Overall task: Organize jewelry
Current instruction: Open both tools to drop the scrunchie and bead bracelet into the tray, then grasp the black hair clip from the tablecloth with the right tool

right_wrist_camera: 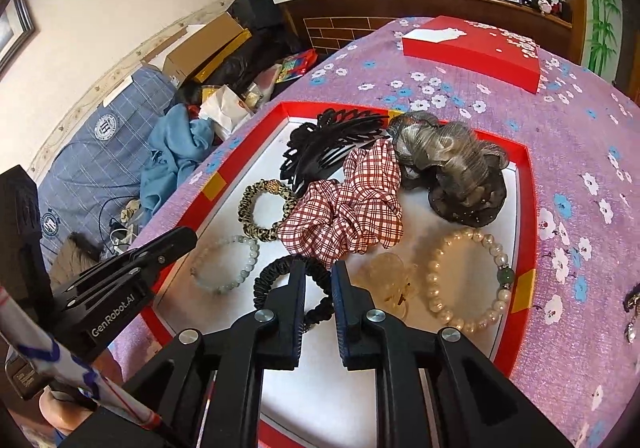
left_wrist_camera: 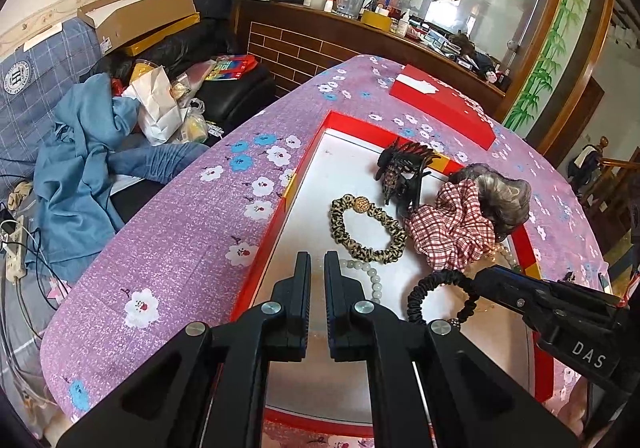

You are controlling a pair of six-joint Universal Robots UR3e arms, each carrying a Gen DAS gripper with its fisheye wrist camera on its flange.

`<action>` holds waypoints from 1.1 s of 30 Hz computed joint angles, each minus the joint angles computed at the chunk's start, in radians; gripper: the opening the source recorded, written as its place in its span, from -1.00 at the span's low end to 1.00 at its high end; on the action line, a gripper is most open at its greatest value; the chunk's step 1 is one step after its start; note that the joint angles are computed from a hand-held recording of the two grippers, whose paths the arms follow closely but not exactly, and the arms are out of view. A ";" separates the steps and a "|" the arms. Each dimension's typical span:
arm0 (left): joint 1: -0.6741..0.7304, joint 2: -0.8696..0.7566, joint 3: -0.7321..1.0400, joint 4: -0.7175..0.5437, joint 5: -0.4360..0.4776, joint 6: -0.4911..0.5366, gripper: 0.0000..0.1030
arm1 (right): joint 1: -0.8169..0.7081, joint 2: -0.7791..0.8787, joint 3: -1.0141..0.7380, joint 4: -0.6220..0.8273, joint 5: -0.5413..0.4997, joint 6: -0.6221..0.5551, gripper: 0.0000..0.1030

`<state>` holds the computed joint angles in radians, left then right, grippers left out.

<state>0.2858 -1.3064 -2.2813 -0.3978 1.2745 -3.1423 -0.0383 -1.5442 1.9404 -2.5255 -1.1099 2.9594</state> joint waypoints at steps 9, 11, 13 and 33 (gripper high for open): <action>-0.080 0.040 0.039 -0.048 0.036 -0.024 -0.88 | -0.142 -0.170 0.071 0.129 0.118 -0.071 -0.70; -0.119 0.038 0.059 -0.055 0.054 -0.034 -0.88 | -0.206 -0.232 0.093 0.184 0.152 -0.109 -0.67; -0.158 0.029 0.080 -0.060 0.073 -0.042 -0.88 | -0.268 -0.284 0.105 0.240 0.175 -0.149 -0.64; -0.775 -0.539 0.807 -0.354 0.173 -0.136 -0.65 | -0.958 -0.113 -0.017 0.480 0.208 -0.438 -0.65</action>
